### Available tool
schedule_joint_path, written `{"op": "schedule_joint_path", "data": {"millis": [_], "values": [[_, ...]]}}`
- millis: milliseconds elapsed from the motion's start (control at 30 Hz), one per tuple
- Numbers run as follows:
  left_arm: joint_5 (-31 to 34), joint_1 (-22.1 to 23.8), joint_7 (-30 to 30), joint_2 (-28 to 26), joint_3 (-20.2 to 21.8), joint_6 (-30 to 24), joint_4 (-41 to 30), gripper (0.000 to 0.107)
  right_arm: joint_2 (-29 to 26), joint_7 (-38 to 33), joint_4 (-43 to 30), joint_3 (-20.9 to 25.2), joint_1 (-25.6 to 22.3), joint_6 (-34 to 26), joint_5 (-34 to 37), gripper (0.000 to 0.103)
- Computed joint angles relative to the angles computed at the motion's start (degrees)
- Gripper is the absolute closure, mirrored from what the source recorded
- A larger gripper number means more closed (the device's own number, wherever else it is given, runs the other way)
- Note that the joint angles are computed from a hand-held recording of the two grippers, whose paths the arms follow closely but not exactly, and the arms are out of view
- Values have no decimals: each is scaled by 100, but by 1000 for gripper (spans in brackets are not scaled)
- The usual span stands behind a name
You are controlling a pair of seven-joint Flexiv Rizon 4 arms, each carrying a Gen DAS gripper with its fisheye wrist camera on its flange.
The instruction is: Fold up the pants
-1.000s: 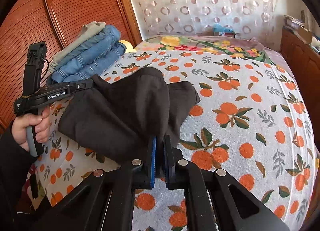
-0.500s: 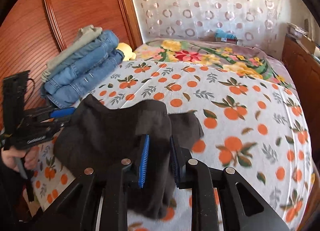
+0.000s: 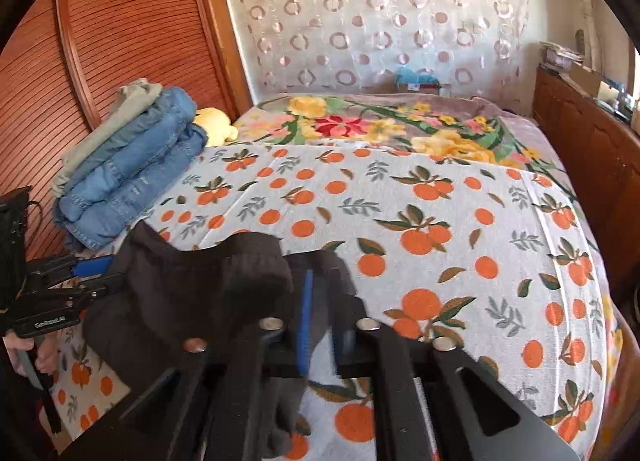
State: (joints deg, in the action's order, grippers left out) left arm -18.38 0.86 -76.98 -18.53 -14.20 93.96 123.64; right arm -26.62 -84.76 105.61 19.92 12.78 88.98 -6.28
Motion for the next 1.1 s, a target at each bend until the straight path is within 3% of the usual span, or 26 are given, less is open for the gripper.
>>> {"op": "schedule_joint_path", "data": {"millis": [133,200,267,433,567,733,833,933,1067,1100], "values": [[65,-145,-24,6,157,-92,-39,61,-170,-483,-193,669,-505,-219,209,56],[97,-254,-45,-12,291,-215,-91,61,-222,-520,-285,503,-350,-339,208,50],[82,-272,-25,-30,318,-283,-106,61,-288,-526,-396,394,-250,-464,239,48],[-154,102,189,-30,-129,-139,31,59,-456,-940,-796,659,-476,-1098,688,47],[-179,93,191,-35,-135,-113,36,59,-480,-1365,-962,749,-533,-1333,1057,47],[-350,566,458,-66,-716,-75,87,61,-470,-1733,-1023,628,-365,-1385,1353,47],[-466,886,640,-69,-1131,-70,147,71,-480,-2038,-1067,748,-437,-1453,1602,47],[-535,958,752,-84,-1264,-126,121,80,-479,-2280,-1077,756,-404,-1470,1764,54],[-798,1670,965,-181,-2167,32,257,95,-517,-2620,-1245,887,-519,-1752,2073,75],[-804,1729,846,-192,-2229,110,283,96,-540,-2728,-1321,948,-575,-1873,2197,80]]}}
